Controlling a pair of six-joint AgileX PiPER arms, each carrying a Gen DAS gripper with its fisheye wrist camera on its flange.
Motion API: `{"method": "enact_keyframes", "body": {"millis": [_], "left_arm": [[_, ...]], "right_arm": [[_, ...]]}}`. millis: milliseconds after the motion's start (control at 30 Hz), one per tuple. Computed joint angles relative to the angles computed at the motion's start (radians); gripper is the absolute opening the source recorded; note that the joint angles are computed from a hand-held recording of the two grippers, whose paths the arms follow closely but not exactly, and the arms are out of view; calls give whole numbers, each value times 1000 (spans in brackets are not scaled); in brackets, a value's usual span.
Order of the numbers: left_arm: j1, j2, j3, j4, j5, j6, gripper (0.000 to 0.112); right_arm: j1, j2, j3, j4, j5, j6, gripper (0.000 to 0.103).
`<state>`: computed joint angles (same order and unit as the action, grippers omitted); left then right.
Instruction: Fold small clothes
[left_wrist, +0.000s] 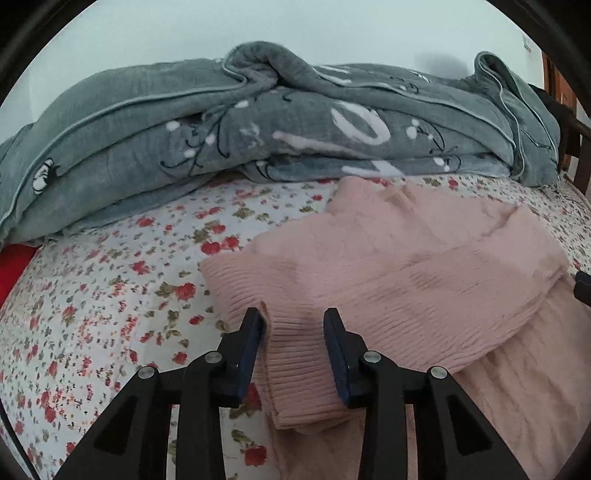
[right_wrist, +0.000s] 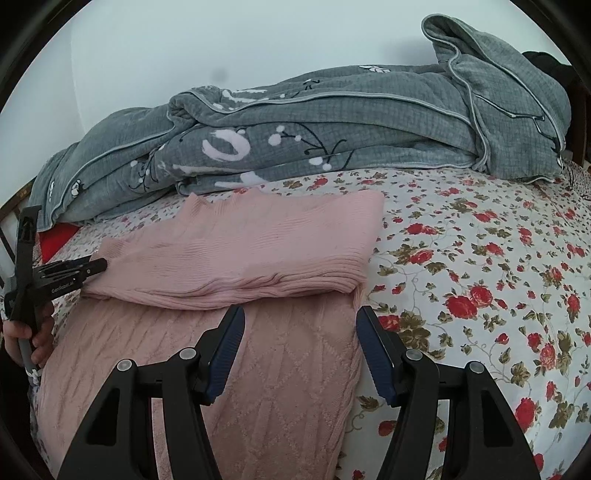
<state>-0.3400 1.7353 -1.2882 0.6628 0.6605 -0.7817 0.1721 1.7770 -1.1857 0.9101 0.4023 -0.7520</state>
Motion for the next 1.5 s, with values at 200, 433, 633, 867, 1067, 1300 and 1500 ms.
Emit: {"method": "enact_keyframes", "body": {"millis": [200, 433, 633, 867, 1067, 1300, 1500], "left_arm": [[32, -27, 34, -33, -62, -10, 17], [49, -123, 114, 16, -182, -125, 6], [65, -128, 86, 3, -249, -173, 6], [91, -70, 49, 64, -244, -257, 6], [118, 6, -5, -132, -130, -100, 12], [-5, -71, 103, 171, -139, -345, 60], [4, -52, 123, 136, -117, -380, 58]], "right_arm": [[-1, 0, -2, -4, 3, 6, 63], [0, -1, -2, -11, 5, 16, 63], [-1, -2, -3, -21, 5, 27, 63], [-2, -4, -3, -26, 10, 36, 63], [-5, -2, -7, -33, 16, 41, 63], [-7, 7, -19, -62, 26, 76, 63], [-21, 1, -4, -4, 29, 34, 63]]}}
